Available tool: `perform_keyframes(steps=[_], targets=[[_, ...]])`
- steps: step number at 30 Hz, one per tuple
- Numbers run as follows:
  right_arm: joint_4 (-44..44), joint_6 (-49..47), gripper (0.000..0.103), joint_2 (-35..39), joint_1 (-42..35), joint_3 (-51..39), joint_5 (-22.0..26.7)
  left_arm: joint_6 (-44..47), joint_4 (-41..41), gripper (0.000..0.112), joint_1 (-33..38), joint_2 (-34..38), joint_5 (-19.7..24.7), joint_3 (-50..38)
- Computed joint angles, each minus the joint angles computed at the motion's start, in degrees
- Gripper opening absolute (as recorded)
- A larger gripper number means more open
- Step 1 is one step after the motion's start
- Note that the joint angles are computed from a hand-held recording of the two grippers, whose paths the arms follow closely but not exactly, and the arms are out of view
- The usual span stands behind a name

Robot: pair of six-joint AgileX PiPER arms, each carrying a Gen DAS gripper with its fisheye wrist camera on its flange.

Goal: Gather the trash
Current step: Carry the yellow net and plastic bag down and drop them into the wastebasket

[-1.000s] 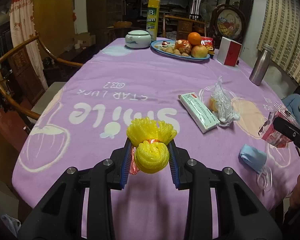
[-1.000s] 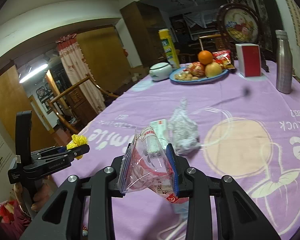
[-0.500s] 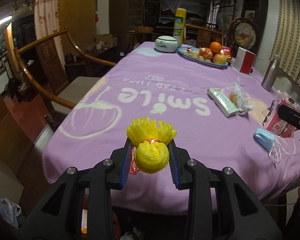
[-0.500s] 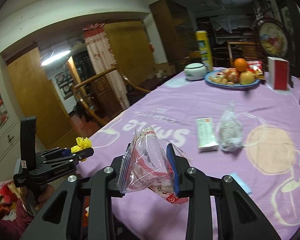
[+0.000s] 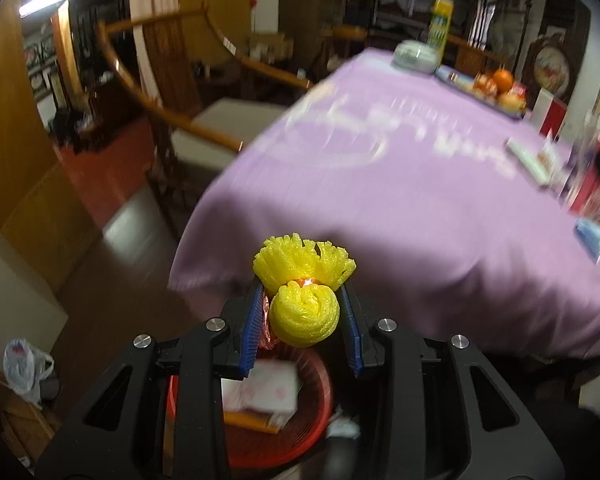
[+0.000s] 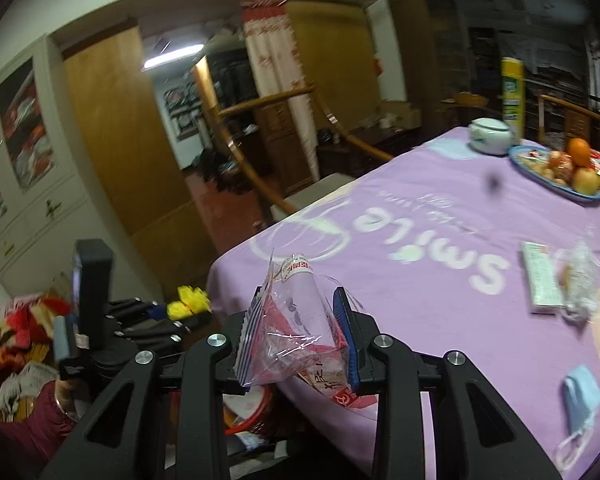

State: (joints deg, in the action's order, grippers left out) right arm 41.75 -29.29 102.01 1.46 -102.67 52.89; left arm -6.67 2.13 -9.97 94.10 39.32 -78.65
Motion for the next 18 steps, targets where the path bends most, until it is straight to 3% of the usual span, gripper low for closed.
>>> perform_keyframes(steps=[4,6,8,11,18], targets=[[-3.36,2.99,0.033,1.29,4.44,-2.21,1.45,6.19,-4.72,0.038,4.14,1.33,-0.14,5.63],[-4.91,4.49,0.033,2.56,6.36,-3.81,2.45,8.18,-6.74,0.047,6.36,2.33,-0.4,7.56],[-6.86,6.34,0.033,3.51,8.72,-5.1,3.12,9.32,-8.4,0.068,8.28,2.64,-0.77,8.55],[-8.91,8.38,0.033,5.69,11.38,-8.05,4.65,11.14,-10.9,0.085,10.91,1.35,-2.49,9.91],[-11.16,10.87,0.033,11.34,15.97,-14.97,8.85,13.25,-12.33,0.091,17.34,-1.25,-3.71,11.36]])
